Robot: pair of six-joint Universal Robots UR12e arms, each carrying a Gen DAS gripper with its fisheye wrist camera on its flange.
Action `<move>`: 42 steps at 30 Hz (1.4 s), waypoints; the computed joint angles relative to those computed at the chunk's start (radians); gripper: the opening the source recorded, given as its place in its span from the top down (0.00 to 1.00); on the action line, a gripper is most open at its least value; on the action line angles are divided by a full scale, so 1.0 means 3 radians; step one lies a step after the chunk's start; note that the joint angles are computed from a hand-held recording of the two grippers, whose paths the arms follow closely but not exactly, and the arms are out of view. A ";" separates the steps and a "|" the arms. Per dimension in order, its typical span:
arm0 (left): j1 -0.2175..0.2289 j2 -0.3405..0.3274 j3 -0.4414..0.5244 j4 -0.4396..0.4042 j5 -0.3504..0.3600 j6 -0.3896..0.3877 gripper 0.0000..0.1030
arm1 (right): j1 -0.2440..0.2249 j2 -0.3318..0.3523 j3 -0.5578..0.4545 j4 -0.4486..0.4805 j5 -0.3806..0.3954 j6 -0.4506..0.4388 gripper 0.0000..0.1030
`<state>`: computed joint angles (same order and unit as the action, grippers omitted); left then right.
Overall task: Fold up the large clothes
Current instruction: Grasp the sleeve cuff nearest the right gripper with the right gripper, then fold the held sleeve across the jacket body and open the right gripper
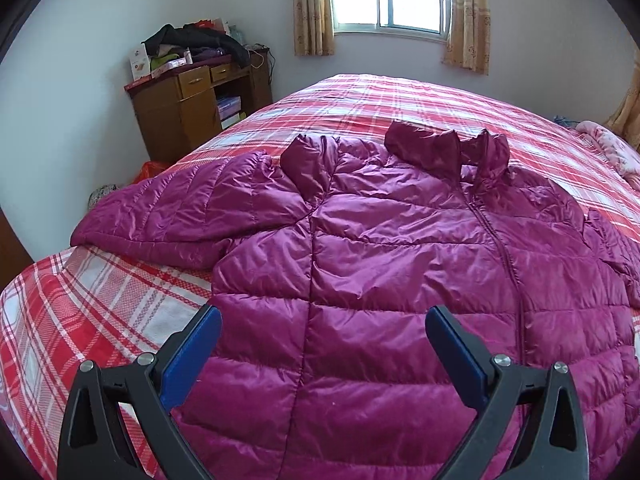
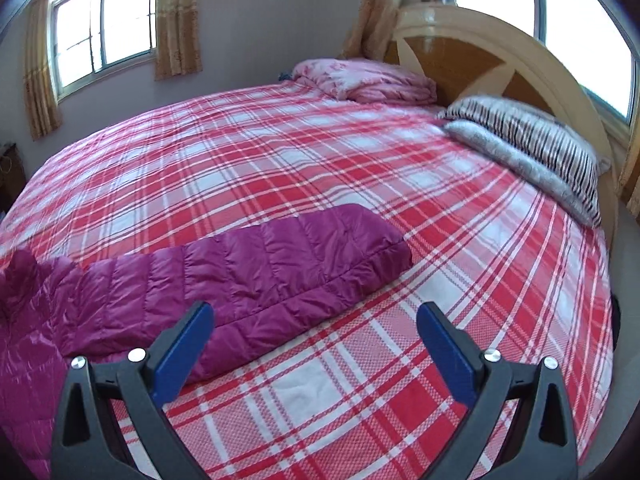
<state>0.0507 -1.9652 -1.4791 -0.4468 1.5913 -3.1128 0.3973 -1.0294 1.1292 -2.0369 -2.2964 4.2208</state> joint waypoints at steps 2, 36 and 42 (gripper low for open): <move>0.0009 -0.0018 -0.0011 0.0027 -0.0022 -0.0021 0.01 | -0.0117 -0.0118 0.0240 -0.0245 0.0192 0.0239 0.08; 0.0323 0.0308 -0.0267 0.0103 -0.0484 -0.0171 0.01 | 0.0245 0.0564 -0.1070 -0.1194 0.0126 -0.1939 0.89; 0.0470 0.0420 -0.0373 0.0243 -0.0458 -0.0286 0.01 | 0.0430 0.1155 -0.2057 -0.0988 0.0789 -0.2302 0.89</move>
<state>0.1916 -1.8393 -1.5909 -0.3741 1.4540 -3.1986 0.5263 -0.6827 0.5120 -2.3334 -2.0598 3.5304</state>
